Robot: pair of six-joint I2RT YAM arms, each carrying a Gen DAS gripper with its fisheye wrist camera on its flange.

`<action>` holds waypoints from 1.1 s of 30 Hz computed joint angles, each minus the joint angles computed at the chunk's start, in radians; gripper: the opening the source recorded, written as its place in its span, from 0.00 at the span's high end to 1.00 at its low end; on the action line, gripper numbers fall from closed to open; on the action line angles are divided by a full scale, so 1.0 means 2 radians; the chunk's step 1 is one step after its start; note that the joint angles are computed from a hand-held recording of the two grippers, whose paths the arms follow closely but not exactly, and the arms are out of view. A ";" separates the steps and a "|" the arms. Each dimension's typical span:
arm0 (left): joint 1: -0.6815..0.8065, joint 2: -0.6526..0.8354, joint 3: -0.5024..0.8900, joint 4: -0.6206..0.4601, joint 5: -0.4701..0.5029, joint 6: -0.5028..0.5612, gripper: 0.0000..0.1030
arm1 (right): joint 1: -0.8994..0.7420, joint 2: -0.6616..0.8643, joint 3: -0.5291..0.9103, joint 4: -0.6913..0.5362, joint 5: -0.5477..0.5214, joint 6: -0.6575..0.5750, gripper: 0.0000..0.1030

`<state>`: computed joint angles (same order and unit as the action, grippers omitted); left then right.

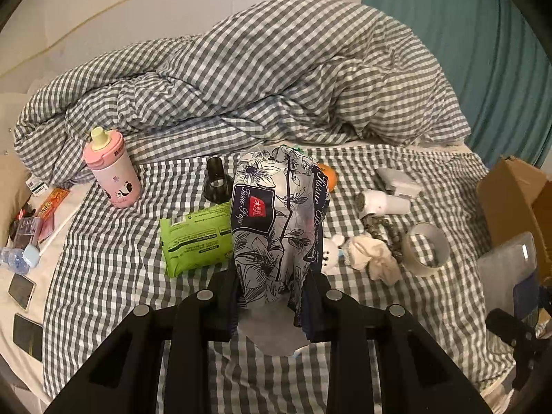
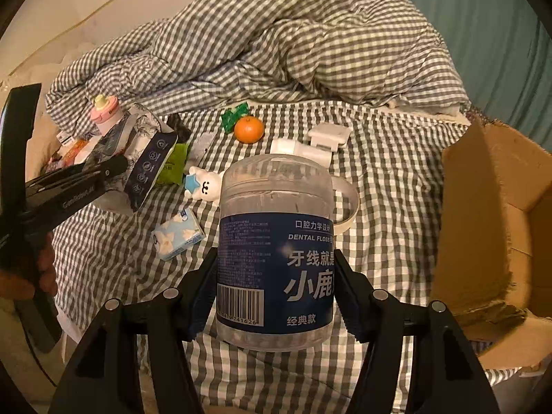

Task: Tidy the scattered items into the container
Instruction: 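Carry the floss jar and floral tissue pack over the cardboard box with both tools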

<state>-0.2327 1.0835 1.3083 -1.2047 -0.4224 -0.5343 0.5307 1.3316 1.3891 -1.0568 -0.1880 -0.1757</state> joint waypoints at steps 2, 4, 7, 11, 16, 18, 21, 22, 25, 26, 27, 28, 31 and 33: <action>-0.015 -0.003 0.010 -0.014 -0.012 -0.011 0.73 | -0.006 -0.006 0.004 -0.005 -0.002 -0.004 0.41; -0.030 -0.006 0.016 -0.026 -0.022 -0.028 0.73 | -0.010 -0.011 0.007 -0.009 -0.004 -0.008 0.41; -0.052 -0.004 0.027 -0.044 -0.038 -0.047 0.73 | -0.018 -0.022 0.008 -0.015 -0.007 -0.014 0.41; -0.087 0.009 0.049 -0.067 -0.059 -0.076 0.73 | -0.042 -0.034 0.012 -0.024 -0.017 -0.026 0.41; -0.140 0.044 0.090 -0.087 -0.081 -0.103 0.73 | -0.096 -0.036 0.034 -0.039 -0.041 -0.051 0.41; -0.164 0.065 0.114 -0.091 -0.088 -0.112 0.73 | -0.126 -0.035 0.045 -0.047 -0.054 -0.066 0.41; -0.195 0.105 0.154 -0.091 -0.096 -0.118 0.73 | -0.175 -0.029 0.065 -0.059 -0.075 -0.089 0.41; -0.205 0.120 0.170 -0.090 -0.098 -0.118 0.73 | -0.196 -0.025 0.073 -0.063 -0.084 -0.098 0.41; -0.235 0.167 0.225 -0.089 -0.106 -0.117 0.73 | -0.249 -0.013 0.093 -0.073 -0.105 -0.123 0.41; -0.242 0.183 0.244 -0.089 -0.108 -0.114 0.73 | -0.271 -0.006 0.102 -0.078 -0.114 -0.135 0.41; -0.250 0.202 0.266 -0.089 -0.110 -0.112 0.73 | -0.292 0.000 0.112 -0.083 -0.122 -0.147 0.41; -0.256 0.222 0.290 -0.088 -0.110 -0.106 0.73 | -0.310 0.006 0.119 -0.087 -0.129 -0.156 0.41; -0.276 0.279 0.358 -0.089 -0.108 -0.095 0.73 | -0.365 0.031 0.146 -0.097 -0.147 -0.180 0.41; -0.286 0.321 0.408 -0.095 -0.106 -0.087 0.73 | -0.401 0.052 0.167 -0.106 -0.157 -0.194 0.41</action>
